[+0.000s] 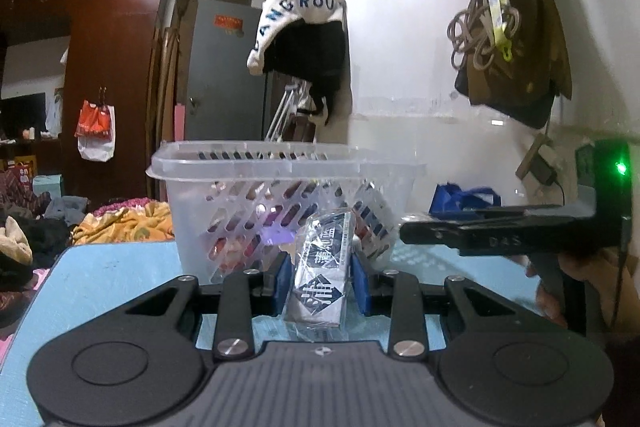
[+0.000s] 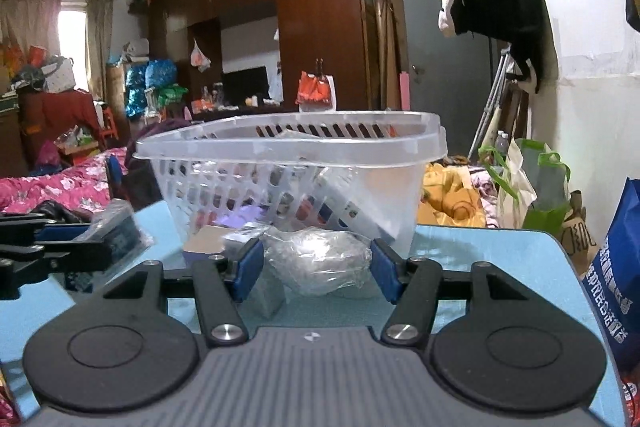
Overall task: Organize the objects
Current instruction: 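Grasp a white printed pack with left tool while right grasps a clear bag, then carry both held items over the white basket and release them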
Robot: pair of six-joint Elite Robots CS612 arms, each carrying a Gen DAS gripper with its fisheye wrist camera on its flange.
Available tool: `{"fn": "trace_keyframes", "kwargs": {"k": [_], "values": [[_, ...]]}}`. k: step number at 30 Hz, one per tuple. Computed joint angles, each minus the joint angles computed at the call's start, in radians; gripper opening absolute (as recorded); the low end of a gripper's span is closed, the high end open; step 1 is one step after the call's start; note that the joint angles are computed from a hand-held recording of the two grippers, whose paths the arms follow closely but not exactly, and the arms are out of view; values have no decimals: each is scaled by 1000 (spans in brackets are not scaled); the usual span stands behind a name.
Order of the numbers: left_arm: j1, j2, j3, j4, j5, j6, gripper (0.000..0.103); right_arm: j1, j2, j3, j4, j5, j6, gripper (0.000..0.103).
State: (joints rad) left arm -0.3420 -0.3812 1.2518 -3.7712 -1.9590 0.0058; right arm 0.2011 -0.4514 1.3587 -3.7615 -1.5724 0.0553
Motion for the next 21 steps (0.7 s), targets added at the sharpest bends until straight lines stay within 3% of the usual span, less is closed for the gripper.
{"fn": "trace_keyframes", "kwargs": {"k": [14, 17, 21], "values": [[16, 10, -33, -157, -36, -93, 36, 10, -14, 30, -183, 35, 8, 62], [13, -1, -89, -87, -29, -100, 37, 15, -22, -23, -135, 8, -54, 62], [-5, -5, -203, 124, 51, -66, 37, 21, -8, -140, -17, -73, -111, 62]]}}
